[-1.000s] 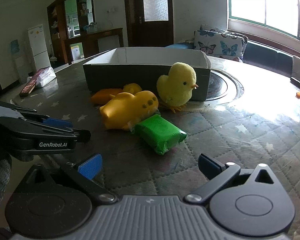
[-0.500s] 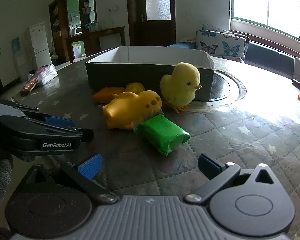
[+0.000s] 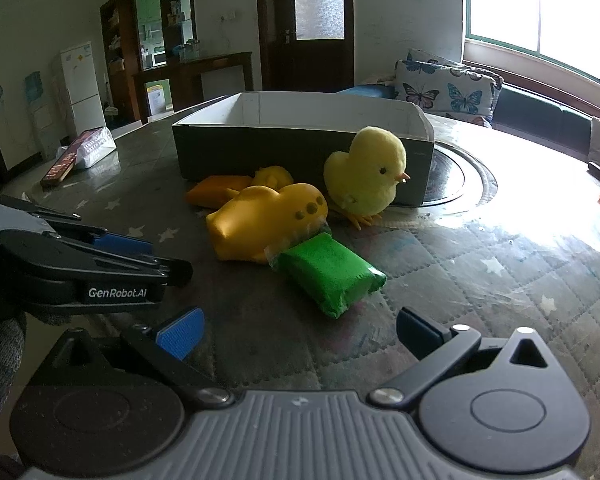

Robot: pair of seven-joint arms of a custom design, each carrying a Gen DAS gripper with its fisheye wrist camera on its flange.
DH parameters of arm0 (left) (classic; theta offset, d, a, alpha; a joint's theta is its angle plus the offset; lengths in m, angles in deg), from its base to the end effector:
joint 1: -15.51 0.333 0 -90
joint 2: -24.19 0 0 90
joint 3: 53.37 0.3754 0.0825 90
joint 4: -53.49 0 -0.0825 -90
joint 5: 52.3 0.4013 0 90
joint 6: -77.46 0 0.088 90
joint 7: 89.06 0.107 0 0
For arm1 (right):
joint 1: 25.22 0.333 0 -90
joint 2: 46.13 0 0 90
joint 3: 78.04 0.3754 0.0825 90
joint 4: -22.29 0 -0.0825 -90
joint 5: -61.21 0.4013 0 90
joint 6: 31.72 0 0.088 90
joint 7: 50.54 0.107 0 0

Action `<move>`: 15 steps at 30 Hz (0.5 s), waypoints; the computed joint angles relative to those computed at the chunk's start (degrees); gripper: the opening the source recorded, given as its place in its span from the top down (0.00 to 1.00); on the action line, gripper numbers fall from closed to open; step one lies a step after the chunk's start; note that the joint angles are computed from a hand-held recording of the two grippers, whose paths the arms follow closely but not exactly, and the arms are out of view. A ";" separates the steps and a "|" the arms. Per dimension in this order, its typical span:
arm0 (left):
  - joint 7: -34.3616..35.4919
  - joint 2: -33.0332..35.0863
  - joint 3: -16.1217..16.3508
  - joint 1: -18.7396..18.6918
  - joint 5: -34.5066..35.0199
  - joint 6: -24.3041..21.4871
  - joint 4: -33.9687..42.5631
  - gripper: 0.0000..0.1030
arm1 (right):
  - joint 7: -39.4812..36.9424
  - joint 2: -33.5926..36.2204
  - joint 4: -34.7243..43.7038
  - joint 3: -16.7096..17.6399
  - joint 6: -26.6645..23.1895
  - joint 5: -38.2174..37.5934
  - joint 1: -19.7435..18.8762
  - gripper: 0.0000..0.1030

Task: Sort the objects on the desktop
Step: 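Move the left gripper toward the large orange rubber duck beside the box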

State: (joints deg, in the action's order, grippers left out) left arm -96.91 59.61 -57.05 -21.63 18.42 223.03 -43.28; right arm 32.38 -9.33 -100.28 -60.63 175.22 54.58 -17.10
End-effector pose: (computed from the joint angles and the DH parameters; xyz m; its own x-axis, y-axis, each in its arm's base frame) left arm 0.5593 -0.4885 0.2942 0.0523 -0.9972 -0.0530 -0.7131 -0.0001 -0.7010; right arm 0.5896 0.2735 0.2487 0.5440 -0.8381 -0.0413 -0.5538 -0.3216 -0.7680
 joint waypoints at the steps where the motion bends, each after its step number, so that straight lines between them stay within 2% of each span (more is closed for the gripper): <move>1: 0.04 0.00 -0.02 0.09 -0.05 0.21 0.01 0.61 | 0.02 0.05 0.10 0.01 -0.06 -0.04 0.00 0.00; 11: -0.50 -0.51 0.45 0.77 0.35 3.00 -0.18 0.62 | -0.59 0.71 2.01 0.04 -1.16 0.02 0.15 0.01; 15: -1.35 -1.07 0.66 1.14 1.31 4.61 -0.56 0.62 | -0.66 1.13 3.00 0.87 -1.65 -0.49 -0.60 0.05</move>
State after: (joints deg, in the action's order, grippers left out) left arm -98.26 58.54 -56.39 -20.49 19.73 227.64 -43.84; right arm 31.72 -8.19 -97.27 -59.76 173.57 54.10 -17.70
